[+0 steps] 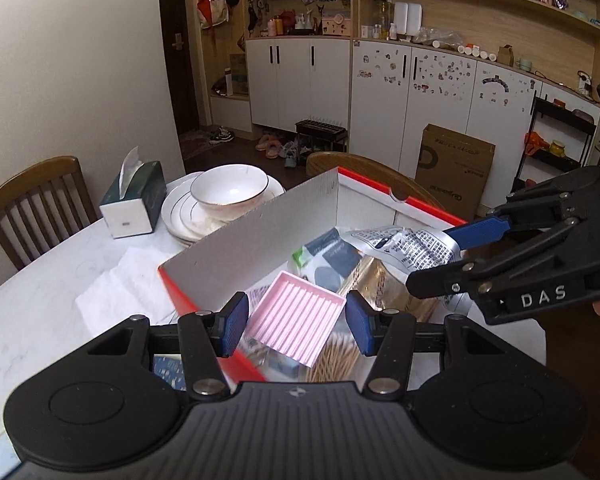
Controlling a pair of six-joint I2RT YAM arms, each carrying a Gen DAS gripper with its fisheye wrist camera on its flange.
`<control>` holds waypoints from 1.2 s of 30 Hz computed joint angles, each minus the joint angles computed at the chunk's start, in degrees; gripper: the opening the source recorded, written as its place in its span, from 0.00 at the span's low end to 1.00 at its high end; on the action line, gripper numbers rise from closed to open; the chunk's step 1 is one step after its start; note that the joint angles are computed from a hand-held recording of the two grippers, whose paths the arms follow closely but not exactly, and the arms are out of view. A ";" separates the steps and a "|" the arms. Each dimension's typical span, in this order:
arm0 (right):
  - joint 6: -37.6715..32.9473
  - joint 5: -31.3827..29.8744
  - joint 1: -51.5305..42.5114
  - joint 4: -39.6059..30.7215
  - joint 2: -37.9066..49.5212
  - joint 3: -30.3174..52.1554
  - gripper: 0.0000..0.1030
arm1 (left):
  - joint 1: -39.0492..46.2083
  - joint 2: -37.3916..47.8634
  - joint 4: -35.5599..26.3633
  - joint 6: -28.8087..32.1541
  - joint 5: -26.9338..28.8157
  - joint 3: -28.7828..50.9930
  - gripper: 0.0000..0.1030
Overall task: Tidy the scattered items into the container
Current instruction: 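Carry the silver sachet and pink tray over the red box with both grippers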
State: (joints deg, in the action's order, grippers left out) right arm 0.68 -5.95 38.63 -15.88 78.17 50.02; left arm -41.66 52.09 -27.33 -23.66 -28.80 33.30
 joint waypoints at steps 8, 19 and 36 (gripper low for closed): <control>-2.69 -1.26 -3.91 2.37 5.18 2.05 0.50 | 6.27 11.76 8.81 4.79 4.47 3.19 0.50; -6.68 -1.04 -6.24 4.70 13.15 6.22 0.50 | 10.32 26.23 14.31 8.26 6.65 8.13 0.50; -15.84 2.14 -3.62 9.43 20.10 6.85 0.50 | 14.12 38.71 12.86 7.67 9.63 13.81 0.51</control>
State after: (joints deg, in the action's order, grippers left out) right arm -15.16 -3.81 35.01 -6.45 98.27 56.86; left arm -27.55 90.79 -14.47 -16.00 -19.17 47.11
